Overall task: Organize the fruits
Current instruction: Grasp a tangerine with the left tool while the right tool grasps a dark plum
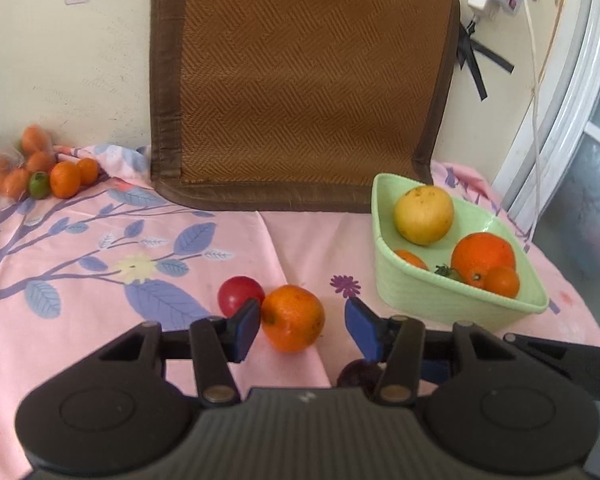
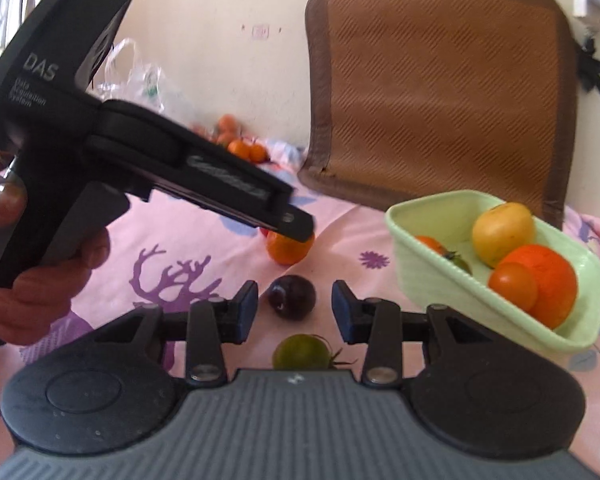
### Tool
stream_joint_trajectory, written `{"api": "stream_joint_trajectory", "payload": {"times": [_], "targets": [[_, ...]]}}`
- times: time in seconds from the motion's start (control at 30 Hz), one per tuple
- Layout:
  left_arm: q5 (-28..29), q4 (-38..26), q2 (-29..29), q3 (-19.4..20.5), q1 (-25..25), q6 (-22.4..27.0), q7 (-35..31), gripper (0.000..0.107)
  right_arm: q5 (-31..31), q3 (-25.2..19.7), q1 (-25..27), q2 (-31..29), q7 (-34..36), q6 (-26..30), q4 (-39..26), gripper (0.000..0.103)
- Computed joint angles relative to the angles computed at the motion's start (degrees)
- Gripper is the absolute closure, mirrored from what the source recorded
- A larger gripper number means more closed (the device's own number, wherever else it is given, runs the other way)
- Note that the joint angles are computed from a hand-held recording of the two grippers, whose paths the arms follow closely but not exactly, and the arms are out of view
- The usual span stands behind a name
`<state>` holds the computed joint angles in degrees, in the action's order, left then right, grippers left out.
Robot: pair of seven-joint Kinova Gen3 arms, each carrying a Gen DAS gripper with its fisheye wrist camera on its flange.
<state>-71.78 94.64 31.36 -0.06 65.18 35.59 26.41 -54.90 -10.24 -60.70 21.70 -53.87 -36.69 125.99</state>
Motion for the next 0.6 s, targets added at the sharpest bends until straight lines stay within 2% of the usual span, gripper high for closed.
{"api": "stream_joint_trajectory", "payload": {"times": [0.07, 0.17, 0.23, 0.33, 0.4, 0.5, 0.6], "targets": [[2.0, -2.3, 1.5, 0.8, -0.2, 2.4, -3.5, 0.06, -2.4, 0.9, -0.1, 0.6, 2.6, 2.3, -1.8, 0.059], [4.8, -4.7, 2.9, 0.7, 0.1, 4.7, -6.8, 0.07, -1.1, 0.7, 1.4, 0.8, 0.9, 4.3, -2.3, 0.06], [4.5, -4.2, 2.8, -0.5, 1.1, 4.2, -5.9, 0.07, 1.2, 0.4, 2.1, 0.6, -1.1, 4.5, -1.5, 0.072], [3.3, -1.9, 1.3, -1.5, 2.3, 3.1, -3.0, 0.07, 2.6, 0.5, 0.5, 0.7, -2.7, 1.1, 0.0, 0.072], [0.4, 1.2, -0.5, -2.0, 4.1, 3.1, 1.3, 0.07, 3.9, -0.3, -0.2, 0.2, -4.5, -1.7, 1.8, 0.072], [-3.3, 6.4, -3.9, -0.8, 6.7, 6.0, 7.0, 0.07, 3.6, -2.1, -2.4, -1.3, -6.3, -6.4, 5.4, 0.072], [-3.3, 10.1, -6.6, 2.2, 8.4, 9.5, 9.7, 0.07, 2.2, -4.6, -4.5, -2.2, -10.3, -10.6, 9.1, 0.072]]}}
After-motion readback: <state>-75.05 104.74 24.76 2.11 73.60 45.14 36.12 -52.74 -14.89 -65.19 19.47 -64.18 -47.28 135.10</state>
